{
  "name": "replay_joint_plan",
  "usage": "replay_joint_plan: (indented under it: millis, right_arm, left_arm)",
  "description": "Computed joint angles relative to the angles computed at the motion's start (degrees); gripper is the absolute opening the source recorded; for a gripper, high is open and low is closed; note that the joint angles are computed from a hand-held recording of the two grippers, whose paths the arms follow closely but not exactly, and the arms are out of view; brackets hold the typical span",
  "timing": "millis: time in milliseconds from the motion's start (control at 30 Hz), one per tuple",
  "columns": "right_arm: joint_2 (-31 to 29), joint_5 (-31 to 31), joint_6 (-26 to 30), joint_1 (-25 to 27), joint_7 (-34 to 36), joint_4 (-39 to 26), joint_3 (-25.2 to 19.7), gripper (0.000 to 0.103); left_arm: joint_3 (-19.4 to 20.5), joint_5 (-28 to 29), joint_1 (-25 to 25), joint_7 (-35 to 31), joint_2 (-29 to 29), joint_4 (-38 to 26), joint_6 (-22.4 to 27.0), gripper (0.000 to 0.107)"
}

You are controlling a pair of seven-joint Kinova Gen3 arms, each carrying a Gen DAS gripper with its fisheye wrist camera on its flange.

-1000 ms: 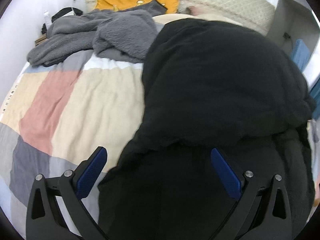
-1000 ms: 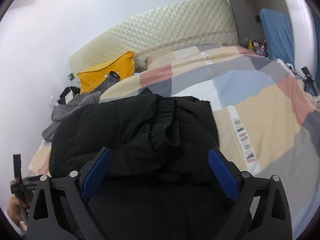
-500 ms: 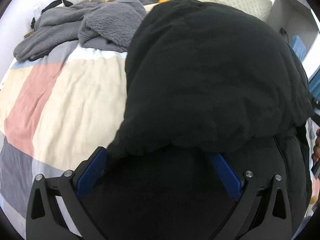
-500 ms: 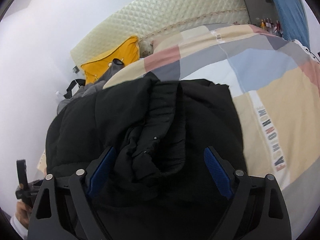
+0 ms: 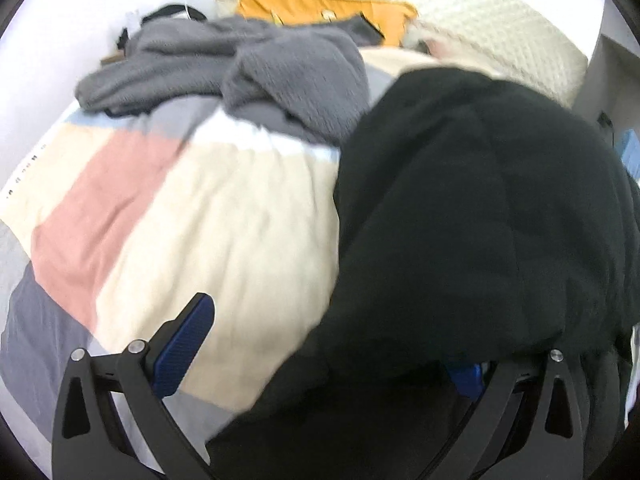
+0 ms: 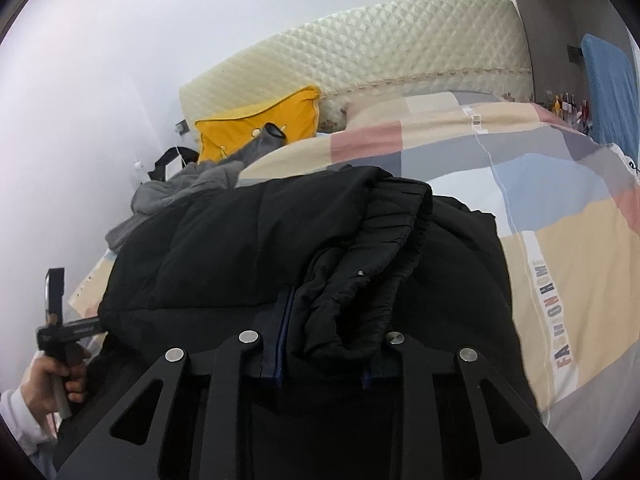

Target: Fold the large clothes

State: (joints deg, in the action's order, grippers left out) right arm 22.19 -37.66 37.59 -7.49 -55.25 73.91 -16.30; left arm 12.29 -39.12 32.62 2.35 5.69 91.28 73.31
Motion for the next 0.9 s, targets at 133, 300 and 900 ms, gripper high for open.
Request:
replay_joint_plan:
  millis: [133,300,900]
  right_arm:
    - [-2.3,-1.7,-5.0,0.9,0.2,3.5,-1.6,0.023]
    - [-2.7,3.2,-8.6,-4.0,-5.9,5.1,2.5,0.023]
    - [-1.3,10.5,-6.7,-2.8,-11.5,5.4,1.6,0.038]
  left_arm:
    - [0.0,-2.4,0.6,6.4,-0.1,0.9,0.7,0.103]
    - [0.0,-7.6,3.9,8.5,4.0,-1.9,7.3,0.103]
    - [-2.3,-8.8,8.1,4.1,7.7,-6.7,14.4,0.103]
